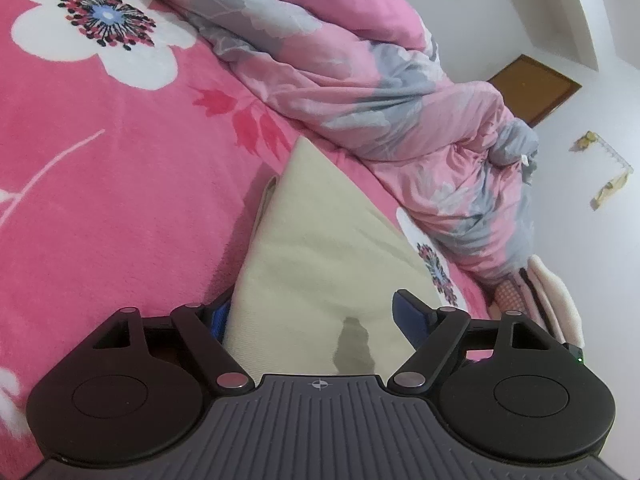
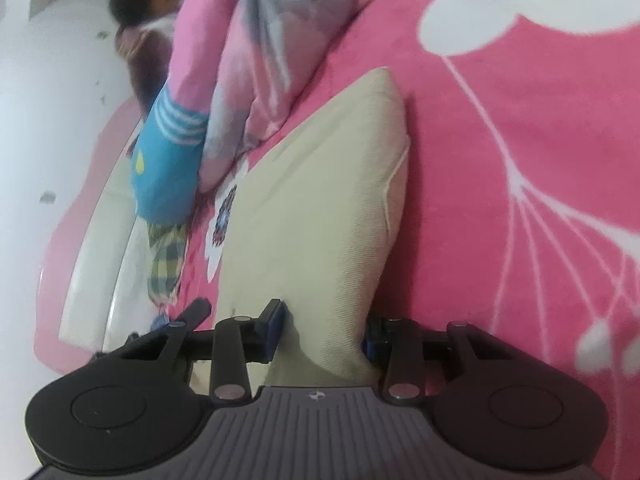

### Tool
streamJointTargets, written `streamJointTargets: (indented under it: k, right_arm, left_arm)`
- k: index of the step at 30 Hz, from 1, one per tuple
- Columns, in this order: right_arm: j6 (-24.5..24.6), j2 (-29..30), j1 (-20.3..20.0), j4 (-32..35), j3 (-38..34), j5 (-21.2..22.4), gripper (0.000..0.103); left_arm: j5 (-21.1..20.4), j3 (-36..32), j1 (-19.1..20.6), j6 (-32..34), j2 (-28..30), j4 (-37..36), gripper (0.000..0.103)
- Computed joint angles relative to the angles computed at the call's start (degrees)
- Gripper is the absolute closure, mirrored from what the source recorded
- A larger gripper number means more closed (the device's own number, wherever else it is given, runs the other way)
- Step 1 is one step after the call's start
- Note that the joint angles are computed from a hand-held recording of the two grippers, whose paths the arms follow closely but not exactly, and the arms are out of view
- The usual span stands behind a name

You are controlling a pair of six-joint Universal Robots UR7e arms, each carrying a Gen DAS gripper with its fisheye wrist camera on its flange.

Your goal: Fold clothes

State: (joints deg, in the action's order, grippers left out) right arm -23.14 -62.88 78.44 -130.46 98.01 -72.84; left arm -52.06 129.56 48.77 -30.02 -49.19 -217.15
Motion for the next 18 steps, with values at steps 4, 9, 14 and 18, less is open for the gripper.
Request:
streamJointTargets:
  k: [4,9,14,18]
  right_arm:
    - [-1.8,0.3,1.3,-1.3,0.2,-1.3,0.071]
    - [-2.1,0.1,0.3,3.9,-2.6,1.3,0.083]
    - [-2.3,-1.3,-0.4,8.6,-4.9,0.2,0.083]
    - [-3.9,-4.6,-2.3,11.6,-5.5,-1.3,0.081]
  left_arm:
    - [0.3,-0.4,-0.6,0.3,0.2,1.3,0.019]
    - [-4.6,0.5,-0.5,-1.4,-0.4,1.4,0.019]
    - [-7.5,0.7,-2.7,-0.5,0.1,5.0,0.019]
    - [-14.4,0.2,-2.7,2.4,1.3,6.6,0.019]
